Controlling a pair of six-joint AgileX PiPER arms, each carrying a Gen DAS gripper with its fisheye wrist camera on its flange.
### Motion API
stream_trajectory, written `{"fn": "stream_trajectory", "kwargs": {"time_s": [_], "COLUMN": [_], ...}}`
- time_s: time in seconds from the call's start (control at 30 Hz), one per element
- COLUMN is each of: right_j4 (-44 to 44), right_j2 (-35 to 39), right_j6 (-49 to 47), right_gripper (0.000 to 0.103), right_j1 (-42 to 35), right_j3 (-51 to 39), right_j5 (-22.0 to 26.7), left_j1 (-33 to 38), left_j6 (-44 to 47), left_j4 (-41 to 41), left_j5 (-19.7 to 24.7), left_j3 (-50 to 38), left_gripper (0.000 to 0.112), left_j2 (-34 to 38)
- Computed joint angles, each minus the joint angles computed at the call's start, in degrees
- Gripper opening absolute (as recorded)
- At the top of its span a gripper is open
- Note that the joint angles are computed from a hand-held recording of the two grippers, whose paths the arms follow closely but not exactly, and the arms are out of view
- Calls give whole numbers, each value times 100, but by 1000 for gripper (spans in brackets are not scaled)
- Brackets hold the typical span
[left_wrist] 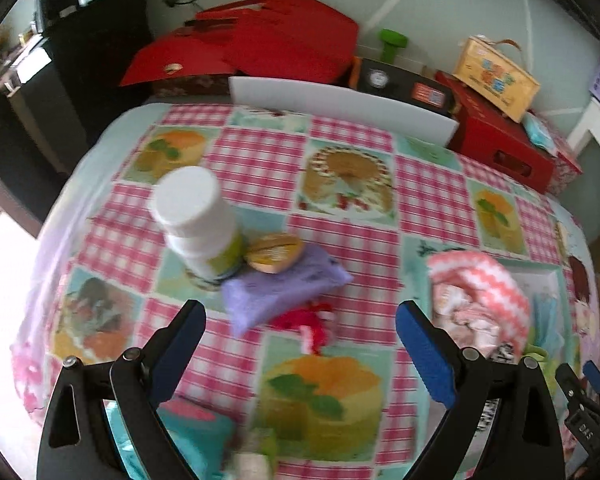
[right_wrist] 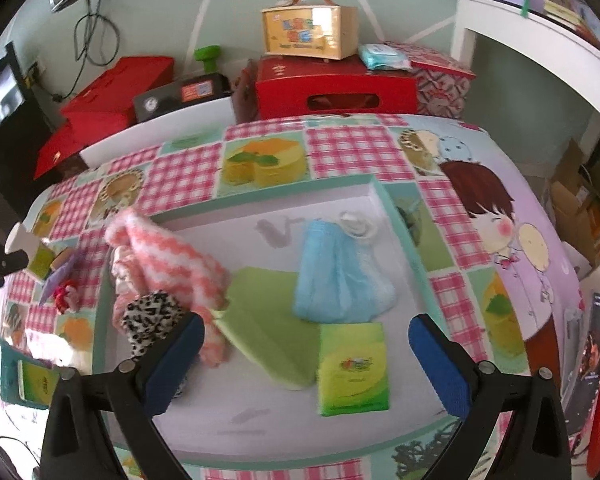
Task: Organize soft objects
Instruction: 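Withdraw both tools from the tray back toward the pile, then grasp the white-green tissue pack with right tool while left tool approaches red plush toy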
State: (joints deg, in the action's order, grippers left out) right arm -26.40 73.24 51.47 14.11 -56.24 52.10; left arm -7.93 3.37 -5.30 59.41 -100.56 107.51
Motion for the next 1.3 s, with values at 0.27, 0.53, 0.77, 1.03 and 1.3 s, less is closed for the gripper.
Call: {"fn": "stream_trajectory", "kwargs": {"time_s": [0.27, 0.53, 0.77, 1.03, 1.3], "right_j4": [-86, 106, 268, 410, 468], "right_j2": [367, 787, 1124, 1389, 1682], "right_j6": [67, -161, -368, -513, -616], "right_gripper": [103, 103, 103, 103, 103], "right_j1": [523, 882, 1157, 1370, 1613], "right_j3": [-273, -545, -775, -962, -1181], "right_j5": [-37, -251, -370, -436, -427], "left_j1": [134, 145, 253, 531, 1021], "left_j6": [-94, -123, -171, -128, -80], "left_j4": [129, 234, 319, 262, 136], "left_j5": [182, 244, 292, 264, 265], "left_j3": [-133, -152, -126, -38, 27], "left_gripper": [96, 96, 96, 96, 96], "left_j2": [161, 210, 210, 123, 101]}}
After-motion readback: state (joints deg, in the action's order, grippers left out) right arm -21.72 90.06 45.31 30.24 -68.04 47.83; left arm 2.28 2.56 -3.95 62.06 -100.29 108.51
